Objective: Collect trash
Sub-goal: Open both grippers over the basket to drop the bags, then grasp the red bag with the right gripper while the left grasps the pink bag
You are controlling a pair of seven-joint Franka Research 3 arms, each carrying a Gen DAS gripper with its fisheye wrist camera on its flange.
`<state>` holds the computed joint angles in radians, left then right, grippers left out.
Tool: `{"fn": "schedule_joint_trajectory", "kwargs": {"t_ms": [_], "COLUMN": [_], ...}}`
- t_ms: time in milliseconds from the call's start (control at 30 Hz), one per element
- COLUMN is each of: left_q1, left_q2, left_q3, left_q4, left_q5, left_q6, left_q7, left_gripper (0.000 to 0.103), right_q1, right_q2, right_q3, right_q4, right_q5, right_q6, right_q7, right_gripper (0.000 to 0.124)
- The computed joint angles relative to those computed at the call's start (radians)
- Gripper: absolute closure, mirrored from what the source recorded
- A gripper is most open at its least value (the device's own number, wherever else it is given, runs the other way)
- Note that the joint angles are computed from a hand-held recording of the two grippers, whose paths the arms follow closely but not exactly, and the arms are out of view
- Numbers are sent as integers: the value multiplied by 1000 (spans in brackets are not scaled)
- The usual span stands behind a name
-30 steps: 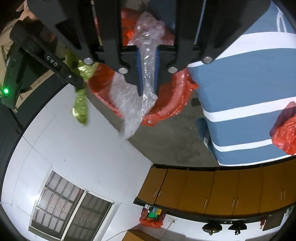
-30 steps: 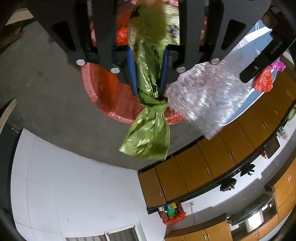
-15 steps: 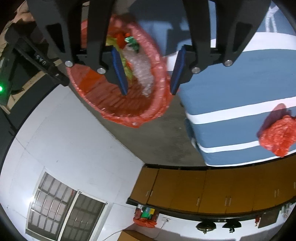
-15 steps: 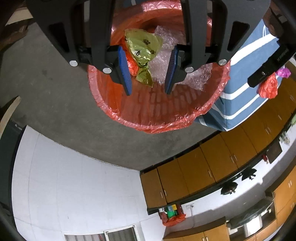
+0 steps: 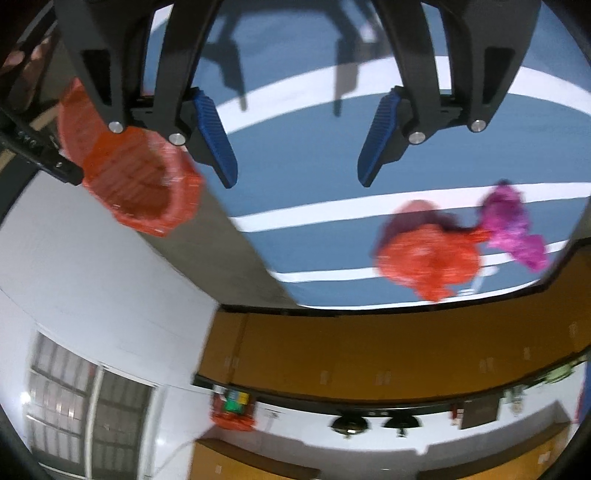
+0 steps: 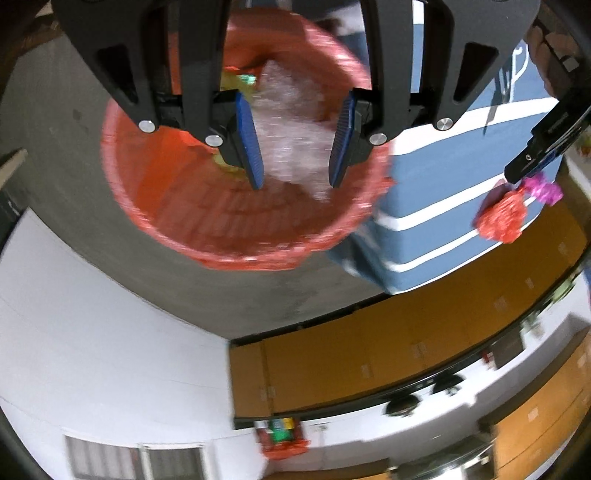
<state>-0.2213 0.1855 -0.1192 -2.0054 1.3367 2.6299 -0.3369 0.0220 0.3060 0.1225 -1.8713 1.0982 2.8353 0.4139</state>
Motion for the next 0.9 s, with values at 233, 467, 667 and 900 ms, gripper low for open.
{"fn": "schedule_joint_trajectory", "kwargs": {"t_ms": [233, 467, 667, 900], "left_q1": [60, 159, 227, 283], "left_q2": [-179, -365, -462, -499], "left_q3": [-8, -32, -45, -50], "left_q4": [-215, -411, -508, -548], "left_q5": [3, -38, -77, -91], "left_q6": [-107, -196, -205, -191], "left_q7": [-114, -176, -192, -188], "left_gripper": [29, 25, 25, 25], "right_q1": [64, 169, 264, 366], "right_q2": [-8, 51, 214, 425], "right_q3": [52, 90, 101, 61], "right_q4": [10, 102, 308, 574], "right_q5": [18, -27, -194, -447], "right_q6": [-60, -108, -155, -174], "right_q7": [-74, -86, 82, 387], "right_gripper": [76, 76, 76, 64]}}
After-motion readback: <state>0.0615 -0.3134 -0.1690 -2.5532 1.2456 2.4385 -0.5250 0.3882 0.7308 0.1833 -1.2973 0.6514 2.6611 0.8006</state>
